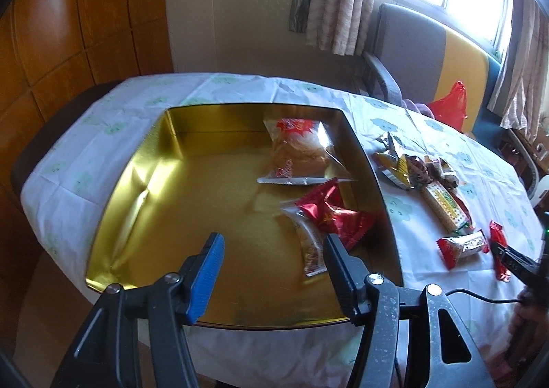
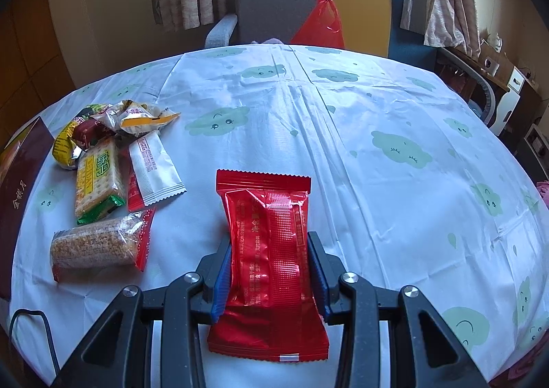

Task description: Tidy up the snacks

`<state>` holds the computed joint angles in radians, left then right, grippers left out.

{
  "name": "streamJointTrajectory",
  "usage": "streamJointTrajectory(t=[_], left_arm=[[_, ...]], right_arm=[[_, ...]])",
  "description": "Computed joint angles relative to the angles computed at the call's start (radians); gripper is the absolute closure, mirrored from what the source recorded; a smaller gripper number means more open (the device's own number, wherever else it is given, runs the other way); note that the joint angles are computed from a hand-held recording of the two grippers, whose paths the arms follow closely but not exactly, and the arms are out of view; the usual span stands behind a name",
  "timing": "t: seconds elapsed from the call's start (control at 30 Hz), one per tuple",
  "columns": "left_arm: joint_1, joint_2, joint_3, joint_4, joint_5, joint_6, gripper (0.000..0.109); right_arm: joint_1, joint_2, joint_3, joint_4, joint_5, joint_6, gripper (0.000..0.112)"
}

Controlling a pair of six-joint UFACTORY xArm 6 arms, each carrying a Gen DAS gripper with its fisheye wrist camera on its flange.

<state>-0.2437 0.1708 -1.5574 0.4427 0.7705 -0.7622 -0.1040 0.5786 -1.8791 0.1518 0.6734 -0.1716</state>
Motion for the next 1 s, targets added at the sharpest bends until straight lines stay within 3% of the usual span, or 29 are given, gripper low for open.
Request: streamJointTrajectory(t=[0.3,0.47,0.7,0.83,1.0], left_arm=[[0.005,-0.026,0.034,0.029,0.003,-0.034,0.048],[0.006,-0.033,0.042,0.068,0.01,-0.067,0.048],[0.022,-0.038,0.051,0.104,0.013,-0.101,0.048],[0.034,-0.042,0.054,0.132,0.021,-0.134,0.048],[0.065,-0.06,0.058,0.192,0.044,-0.204,0.048]], right_arm=[[0.0,-0.024,0.031,0.006,0.002,-0.007,0.072],[-0.007,-0.019,0.004,0.026,0.049,0.016,0.073],[-0.027,-0.082,0.021,0.158,0.057,0.022,0.074],[-0.012,-0.095,-0.044,0.354,0.167,-0.099,0.073],[0.089,-0.08,-0.143,0.475,0.315,-0.227,0.073]])
